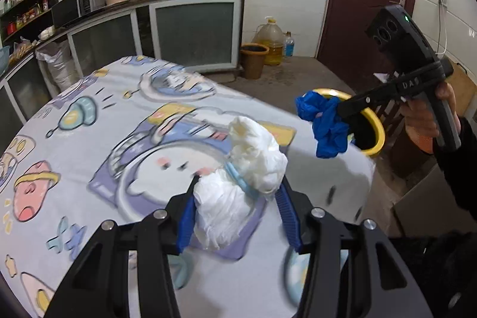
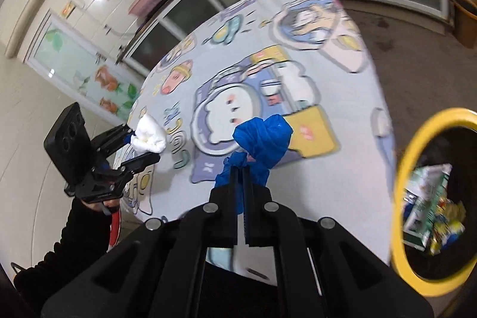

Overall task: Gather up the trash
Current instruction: 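Carry the tissue bundle and blue glove over the yellow bin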

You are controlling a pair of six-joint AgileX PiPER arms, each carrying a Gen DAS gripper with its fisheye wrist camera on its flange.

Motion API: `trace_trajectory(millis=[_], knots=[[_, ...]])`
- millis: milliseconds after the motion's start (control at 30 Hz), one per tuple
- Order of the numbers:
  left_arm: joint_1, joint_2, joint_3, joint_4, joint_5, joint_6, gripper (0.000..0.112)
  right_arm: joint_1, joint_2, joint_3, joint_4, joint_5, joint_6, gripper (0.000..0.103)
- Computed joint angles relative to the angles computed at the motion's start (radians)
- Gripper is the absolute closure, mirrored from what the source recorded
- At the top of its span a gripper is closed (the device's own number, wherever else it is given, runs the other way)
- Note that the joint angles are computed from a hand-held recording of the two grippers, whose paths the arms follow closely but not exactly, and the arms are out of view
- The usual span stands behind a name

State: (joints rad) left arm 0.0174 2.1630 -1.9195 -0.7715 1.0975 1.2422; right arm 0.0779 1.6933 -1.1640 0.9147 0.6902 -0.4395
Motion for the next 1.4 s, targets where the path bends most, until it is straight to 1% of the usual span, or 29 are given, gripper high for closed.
trace_trajectory(millis=[167, 333, 367, 467, 500, 533, 567, 633, 700, 733, 767, 833, 900, 967, 1067, 1133, 1200, 1300, 1400], knots=[[-0.112, -0.062, 0.076, -0.008, -0.13, -0.081, 0.065, -0.135, -0.157, 0.146, 0.024, -0.006, -0.048, 0.1], [-0.236, -0.104, 0.091, -0.023, -0.225, -0.147, 0.065, -0.301, -0.302, 0.226, 0.003, 0.021, -0.069, 0.1], [-0.252, -0.105, 0.088, -0.028, -0.233, -0.155, 0.065, -0.329, -0.321, 0.235, 0.003, 0.028, -0.076, 0.1], [-0.323, -0.112, 0.076, -0.01, -0.3, -0.229, 0.065, -0.431, -0.386, 0.265, 0.003, 0.046, -0.098, 0.1], [-0.356, -0.123, 0.088, 0.015, -0.36, -0.268, 0.065, -0.464, -0.404, 0.276, 0.012, 0.057, -0.115, 0.1], [-0.381, -0.13, 0.097, 0.043, -0.404, -0.3, 0.065, -0.508, -0.423, 0.288, 0.023, 0.07, -0.135, 0.1], [-0.424, -0.143, 0.118, 0.109, -0.486, -0.372, 0.065, -0.529, -0.433, 0.293, 0.022, 0.069, -0.139, 0.1], [-0.477, -0.151, 0.134, 0.213, -0.569, -0.501, 0.065, -0.572, -0.45, 0.308, 0.016, 0.062, -0.154, 0.1], [-0.519, -0.155, 0.149, 0.275, -0.618, -0.593, 0.065, -0.632, -0.451, 0.326, 0.045, 0.077, -0.203, 0.1], [-0.543, -0.156, 0.16, 0.31, -0.649, -0.645, 0.065, -0.654, -0.45, 0.336, 0.053, 0.077, -0.222, 0.1], [-0.557, -0.155, 0.165, 0.336, -0.665, -0.676, 0.065, -0.665, -0.452, 0.344, 0.049, 0.073, -0.227, 0.1], [-0.593, -0.144, 0.161, 0.383, -0.675, -0.743, 0.065, -0.688, -0.439, 0.359, 0.06, 0.071, -0.257, 0.1], [-0.614, -0.122, 0.137, 0.378, -0.646, -0.758, 0.065, -0.71, -0.417, 0.374, 0.078, 0.075, -0.294, 0.1], [-0.631, -0.099, 0.118, 0.372, -0.633, -0.765, 0.065, -0.72, -0.397, 0.391, 0.094, 0.06, -0.325, 0.1], [-0.655, -0.073, 0.104, 0.421, -0.644, -0.816, 0.065, -0.744, -0.355, 0.414, 0.138, 0.059, -0.387, 0.1], [-0.662, -0.038, 0.066, 0.407, -0.612, -0.818, 0.065, -0.739, -0.338, 0.429, 0.143, 0.034, -0.401, 0.1], [-0.673, -0.008, 0.035, 0.436, -0.601, -0.849, 0.065, -0.738, -0.31, 0.442, 0.152, 0.006, -0.419, 0.1], [-0.692, 0.024, 0.013, 0.49, -0.61, -0.892, 0.065, -0.71, -0.288, 0.469, 0.141, -0.084, -0.419, 0.099], [-0.713, 0.058, -0.014, 0.538, -0.616, -0.937, 0.065, -0.701, -0.234, 0.481, 0.167, -0.124, -0.455, 0.099]])
